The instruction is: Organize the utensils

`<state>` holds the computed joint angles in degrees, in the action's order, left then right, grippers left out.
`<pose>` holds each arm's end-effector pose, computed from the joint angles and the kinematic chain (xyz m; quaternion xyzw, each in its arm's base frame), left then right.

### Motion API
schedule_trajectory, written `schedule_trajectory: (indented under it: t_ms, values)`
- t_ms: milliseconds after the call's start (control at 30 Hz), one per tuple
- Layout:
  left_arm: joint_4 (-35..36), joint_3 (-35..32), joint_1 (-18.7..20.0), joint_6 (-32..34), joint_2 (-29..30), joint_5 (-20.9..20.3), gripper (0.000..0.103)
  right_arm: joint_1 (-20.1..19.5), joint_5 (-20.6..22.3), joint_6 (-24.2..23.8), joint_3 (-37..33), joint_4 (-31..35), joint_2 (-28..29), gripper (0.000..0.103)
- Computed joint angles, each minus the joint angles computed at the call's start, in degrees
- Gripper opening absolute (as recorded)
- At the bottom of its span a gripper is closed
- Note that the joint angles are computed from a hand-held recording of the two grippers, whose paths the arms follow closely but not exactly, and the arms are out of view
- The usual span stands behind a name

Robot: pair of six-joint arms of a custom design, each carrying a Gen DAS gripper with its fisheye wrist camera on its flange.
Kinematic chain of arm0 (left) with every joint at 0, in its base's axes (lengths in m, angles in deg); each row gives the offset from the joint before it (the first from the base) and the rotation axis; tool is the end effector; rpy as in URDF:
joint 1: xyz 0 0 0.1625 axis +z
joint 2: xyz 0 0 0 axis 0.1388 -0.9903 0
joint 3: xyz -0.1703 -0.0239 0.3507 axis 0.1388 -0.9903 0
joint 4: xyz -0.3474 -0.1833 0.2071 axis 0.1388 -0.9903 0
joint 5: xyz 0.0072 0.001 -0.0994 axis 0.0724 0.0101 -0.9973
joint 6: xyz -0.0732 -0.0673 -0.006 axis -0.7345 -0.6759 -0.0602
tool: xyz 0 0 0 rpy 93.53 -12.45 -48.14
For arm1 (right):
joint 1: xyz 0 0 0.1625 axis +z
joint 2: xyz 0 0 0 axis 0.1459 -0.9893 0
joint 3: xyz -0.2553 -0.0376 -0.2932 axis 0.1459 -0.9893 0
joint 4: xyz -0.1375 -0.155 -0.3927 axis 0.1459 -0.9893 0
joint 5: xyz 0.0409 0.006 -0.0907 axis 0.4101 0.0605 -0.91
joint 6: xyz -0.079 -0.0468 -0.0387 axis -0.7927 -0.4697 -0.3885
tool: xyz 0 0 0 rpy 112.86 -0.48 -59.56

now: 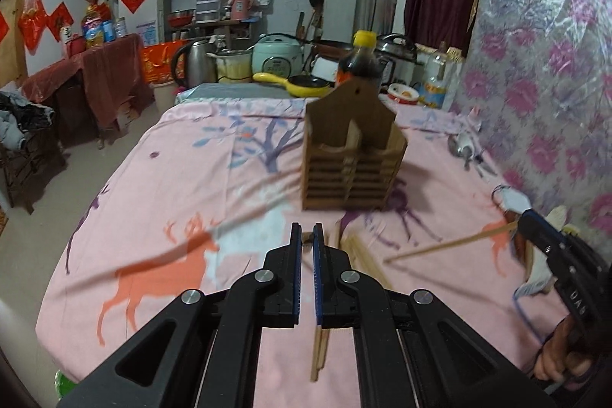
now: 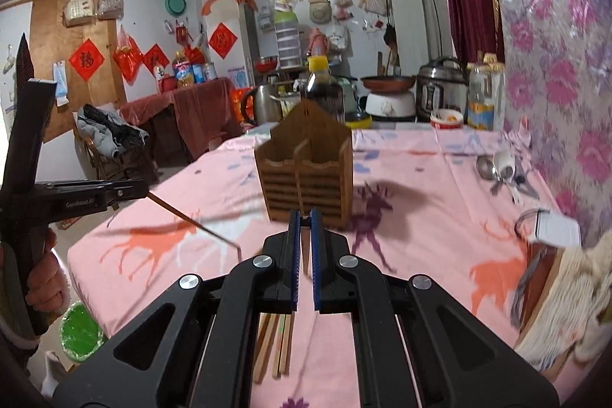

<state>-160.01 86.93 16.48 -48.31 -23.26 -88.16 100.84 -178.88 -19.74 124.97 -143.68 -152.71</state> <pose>-0.3385 -0.3925 0.2633 0.1985 0.8549 -0.3871 0.2828 0.2138 -0.3083 0.2998 0.2757 -0.8255 0.4568 0.1839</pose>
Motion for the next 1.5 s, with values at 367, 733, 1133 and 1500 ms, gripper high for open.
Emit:
schedule_trajectory:
  t_ms: [367, 733, 1133, 1500]
  values:
    - [-9.28, -12.32, 3.73, 12.97, 6.93, -3.48, 0.006, 1.02, 2.64, 0.04, -9.85, 1.45, 6.56, 0.006]
    - [-30.33, -25.49, 6.26, 31.64, 19.01, -4.57, 0.006, 2.62, 3.97, -3.32, -21.12, -4.98, 15.90, 0.006]
    - [-28.04, -21.86, 12.42, 25.45, 21.04, -1.91, 0.033, -2.76, 2.51, 1.99, -22.42, -0.81, 19.93, 0.014]
    - [-23.35, -11.98, 7.98, 18.27, 12.69, 7.41, 0.064, -0.50, 1.65, 2.77, -16.34, -3.58, 13.10, 0.027]
